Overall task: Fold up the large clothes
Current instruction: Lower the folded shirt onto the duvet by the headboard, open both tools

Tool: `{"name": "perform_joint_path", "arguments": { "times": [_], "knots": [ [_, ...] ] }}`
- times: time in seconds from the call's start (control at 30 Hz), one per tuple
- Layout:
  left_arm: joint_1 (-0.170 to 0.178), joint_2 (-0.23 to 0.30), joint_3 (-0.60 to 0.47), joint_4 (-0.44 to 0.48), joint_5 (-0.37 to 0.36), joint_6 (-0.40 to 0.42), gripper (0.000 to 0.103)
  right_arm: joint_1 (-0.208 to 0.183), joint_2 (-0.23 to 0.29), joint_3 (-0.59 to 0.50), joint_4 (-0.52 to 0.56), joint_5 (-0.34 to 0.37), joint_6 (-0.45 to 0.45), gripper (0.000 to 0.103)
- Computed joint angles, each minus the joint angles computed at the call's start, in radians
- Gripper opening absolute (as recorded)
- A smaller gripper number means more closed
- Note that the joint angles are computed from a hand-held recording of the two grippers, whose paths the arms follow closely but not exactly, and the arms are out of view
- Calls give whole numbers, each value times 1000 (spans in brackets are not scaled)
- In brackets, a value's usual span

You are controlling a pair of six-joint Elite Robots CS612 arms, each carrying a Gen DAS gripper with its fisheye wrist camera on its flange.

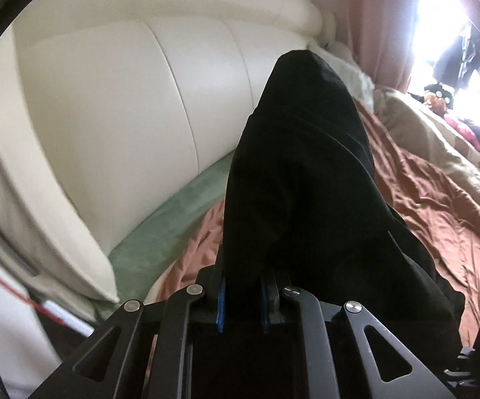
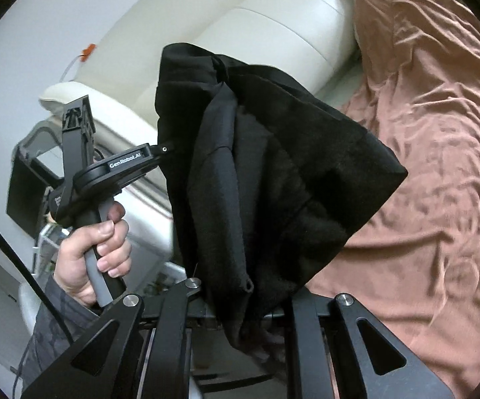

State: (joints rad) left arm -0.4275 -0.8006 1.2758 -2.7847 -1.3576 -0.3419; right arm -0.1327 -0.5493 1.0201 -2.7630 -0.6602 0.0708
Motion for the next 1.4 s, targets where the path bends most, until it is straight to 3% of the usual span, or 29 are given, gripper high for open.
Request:
{"name": "perform_joint_path", "arguments": {
  "times": [0.17,0.23,0.3,0.33,0.4,0.5,0.57,0.67,0.73,0.87,1.07,1.13,1.27,1.37,1.4],
  "knots": [
    [2,90,-112,50,6,33,15,-14,88,-129,59,-37,-39,10],
    [-1,132,-167,93,44,57,18,-18,123,-183,80,-70,-51,10],
    [-6,166,-216,154,85,63,36,-10,144,-224,119,-171,-45,20],
    [-8,176,-226,165,101,58,36,-11,174,-272,177,-216,-31,25],
    [-2,185,-216,137,92,26,37,-20,219,-327,237,-254,13,49],
    [5,182,-194,130,51,-21,37,-41,261,-357,286,-183,96,51],
    [-2,175,-165,104,66,-47,37,-55,251,-306,262,-139,115,51],
    [-3,170,-141,121,52,-75,37,-60,235,-271,227,-131,120,51],
    [-10,160,-118,111,10,-79,37,-61,207,-225,221,-135,101,51],
    [-34,122,-40,95,5,-75,37,-66,144,-114,141,-161,80,51],
    [-67,53,86,14,-27,-136,38,-72,93,-72,146,-193,44,51],
    [-80,25,130,-12,-28,-154,42,-83,44,4,114,-203,23,51],
    [-115,-23,201,-63,15,-161,61,-99,-51,140,55,-237,-18,51],
    [-141,-66,261,-108,29,-177,65,-109,-131,253,-9,-287,-56,74],
    [-149,-75,275,-121,33,-180,67,-114,-160,294,-38,-300,-68,77]
  ]
}}
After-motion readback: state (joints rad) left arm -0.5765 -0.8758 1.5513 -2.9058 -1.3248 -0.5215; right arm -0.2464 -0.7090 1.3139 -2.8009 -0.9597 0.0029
